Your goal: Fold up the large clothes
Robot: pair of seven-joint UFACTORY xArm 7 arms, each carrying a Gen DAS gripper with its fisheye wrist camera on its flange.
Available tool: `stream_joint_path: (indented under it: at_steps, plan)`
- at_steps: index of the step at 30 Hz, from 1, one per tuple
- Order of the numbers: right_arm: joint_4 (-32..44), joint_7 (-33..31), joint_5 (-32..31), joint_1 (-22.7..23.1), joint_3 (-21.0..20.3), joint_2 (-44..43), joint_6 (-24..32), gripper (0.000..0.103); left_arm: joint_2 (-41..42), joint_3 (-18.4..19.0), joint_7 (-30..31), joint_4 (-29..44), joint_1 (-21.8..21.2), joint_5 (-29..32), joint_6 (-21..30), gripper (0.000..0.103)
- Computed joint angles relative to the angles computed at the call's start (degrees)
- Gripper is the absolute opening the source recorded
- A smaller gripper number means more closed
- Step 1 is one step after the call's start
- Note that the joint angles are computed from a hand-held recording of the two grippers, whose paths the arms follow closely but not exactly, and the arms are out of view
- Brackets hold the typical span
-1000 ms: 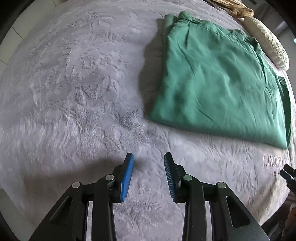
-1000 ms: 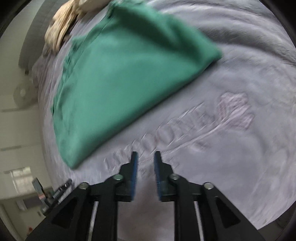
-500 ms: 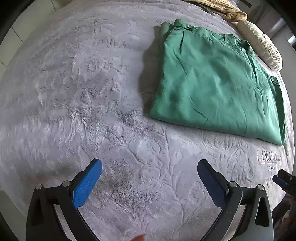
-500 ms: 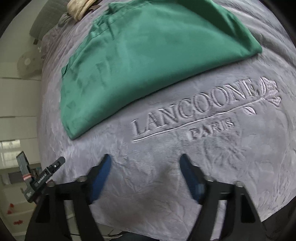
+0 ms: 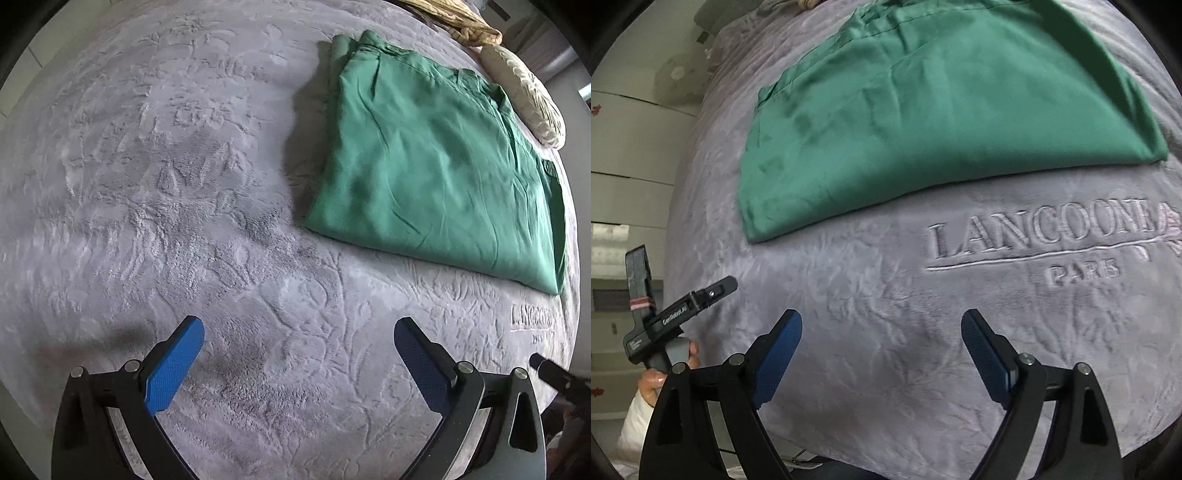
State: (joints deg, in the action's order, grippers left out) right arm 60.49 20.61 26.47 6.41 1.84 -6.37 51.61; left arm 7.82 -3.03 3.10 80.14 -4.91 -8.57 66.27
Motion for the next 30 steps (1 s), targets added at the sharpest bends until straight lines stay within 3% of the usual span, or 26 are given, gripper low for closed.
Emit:
stream_joint_path:
  at_steps: [4, 10, 21, 30]
  plan:
    - [0.85, -1.8, 2.24, 0.54, 0.17, 1.53, -0.48, 0.09, 3.95, 0.44, 0.47, 4.05, 0.78, -0.06, 0.44, 0.103]
    - [4.23, -3.0, 6.72, -0.1, 0.27, 5.88, 4.0, 0.09, 7.27, 0.34, 1.13, 7.33, 1.33, 0.1, 0.29, 0.103]
    - [4.59, -2.35, 16.32, -1.92, 0.83, 9.16, -0.44, 0.09, 9.9, -0.33, -1.13, 10.03, -0.12, 1.22, 0.44, 0.103]
    - [6.77, -2.68, 20.15, -2.05, 2.28, 12.35, -3.78, 0.09, 11.36, -0.49, -1.99, 11.42, -0.6, 1.51, 0.61, 0.103]
